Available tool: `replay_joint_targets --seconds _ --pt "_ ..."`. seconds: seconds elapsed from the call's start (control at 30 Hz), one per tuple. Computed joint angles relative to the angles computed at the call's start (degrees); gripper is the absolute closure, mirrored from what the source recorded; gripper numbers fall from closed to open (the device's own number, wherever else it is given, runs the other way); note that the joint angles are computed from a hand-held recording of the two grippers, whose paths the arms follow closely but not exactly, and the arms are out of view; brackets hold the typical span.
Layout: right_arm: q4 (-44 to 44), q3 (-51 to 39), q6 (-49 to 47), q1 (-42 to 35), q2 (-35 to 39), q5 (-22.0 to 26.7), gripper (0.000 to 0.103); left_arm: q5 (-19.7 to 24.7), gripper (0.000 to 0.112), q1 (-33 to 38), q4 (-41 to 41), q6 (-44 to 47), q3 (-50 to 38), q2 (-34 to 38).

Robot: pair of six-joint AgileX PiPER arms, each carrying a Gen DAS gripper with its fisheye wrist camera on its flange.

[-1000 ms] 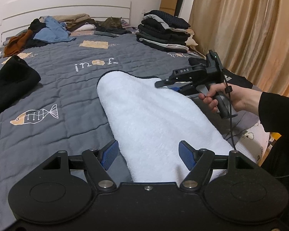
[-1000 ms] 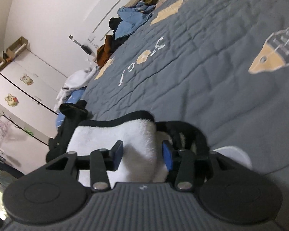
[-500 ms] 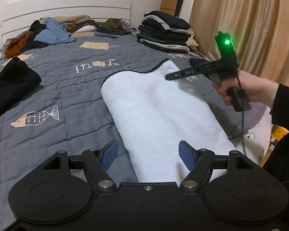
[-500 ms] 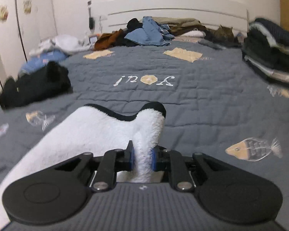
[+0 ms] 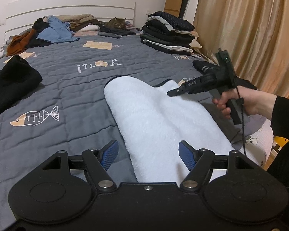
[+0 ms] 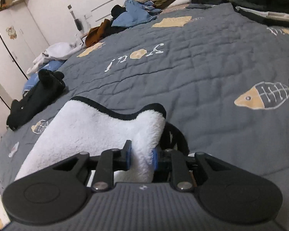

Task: Fold clothes

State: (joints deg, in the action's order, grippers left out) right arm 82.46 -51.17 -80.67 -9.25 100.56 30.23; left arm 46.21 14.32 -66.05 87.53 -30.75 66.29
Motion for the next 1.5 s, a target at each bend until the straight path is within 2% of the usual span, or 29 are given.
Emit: replay_joint_targets --seconds 0.13,0.23,0.37,0.47,0.5,0.6,0.63,0.7,0.8,1.0,1.1,1.17,1.23,1.33,1.4,1.5 --pt "-9.23 -2.1 12.47 -1.89 -3.2 3.64 0.081 1.51 0.044 -0.19 -1.13 -0.68 -0.68 1.1" --pt "-8.93 -1.23 10.18 -2.89 -6.81 5.61 0.079 3.64 0.043 0.25 -3.52 -0.69 -0.88 2.37" --pt "-8.41 -0.46 7.38 -3.5 -9.64 5.84 0.079 7.78 0.042 1.3 -6.11 -1.92 -1.52 5.12" --pt "-2.28 -0.86 4.41 -6.41 -5.71 16.54 0.078 11.54 0.038 1.0 -8.11 -4.23 -2.56 9.65" --pt "-3.0 -1.15 4.75 -6.32 -4.45 17.35 0.078 12.38 0.038 0.37 -8.74 -5.33 -2.81 11.38" --pt "-5.17 -2.01 6.74 -4.91 -1.01 17.4 0.078 14.29 0.038 -1.86 -9.3 -8.3 -4.6 17.47" --pt "-6.99 -2.48 8.72 -4.33 0.29 15.8 0.078 14.31 0.038 -2.56 -9.74 -8.73 -5.04 19.39" --pt "-7.1 -2.78 8.53 -4.89 2.81 15.86 0.079 13.93 0.038 -3.02 -10.02 -9.19 -6.34 23.05" --pt "-5.07 -2.51 6.62 -6.87 4.12 17.88 0.082 13.65 0.038 -2.61 -10.63 -9.91 -8.68 28.24" --pt "-2.6 -1.63 3.99 -8.76 4.94 19.85 0.082 9.31 0.041 -0.84 -18.42 -9.22 -10.8 31.77" --pt "-2.45 -1.59 4.13 -9.09 4.96 20.6 0.082 10.93 0.041 -0.75 -15.65 -12.95 -14.84 34.39" --pt "-2.71 -1.78 5.97 -9.39 4.32 21.14 0.082 15.12 0.038 0.13 -13.68 -16.46 -17.11 34.67" --pt "-2.41 -1.56 6.08 -9.76 3.22 21.85 0.08 20.5 0.037 0.87 -13.37 -15.66 -18.81 35.11" --pt "-0.39 -0.7 3.92 -10.22 1.7 24.74 0.079 21.54 0.031 -0.97 -12.97 -14.96 -20.46 36.28" --pt "-0.03 -0.69 3.38 -10.2 1.37 26.92 0.078 21.38 0.031 -2.6 -11.79 -15.85 -22.12 38.02" --pt "-1.65 -1.2 4.65 -8.2 1.59 26.66 0.078 19.86 0.03 -5.32 -8.66 -18.21 -26.04 41.82"
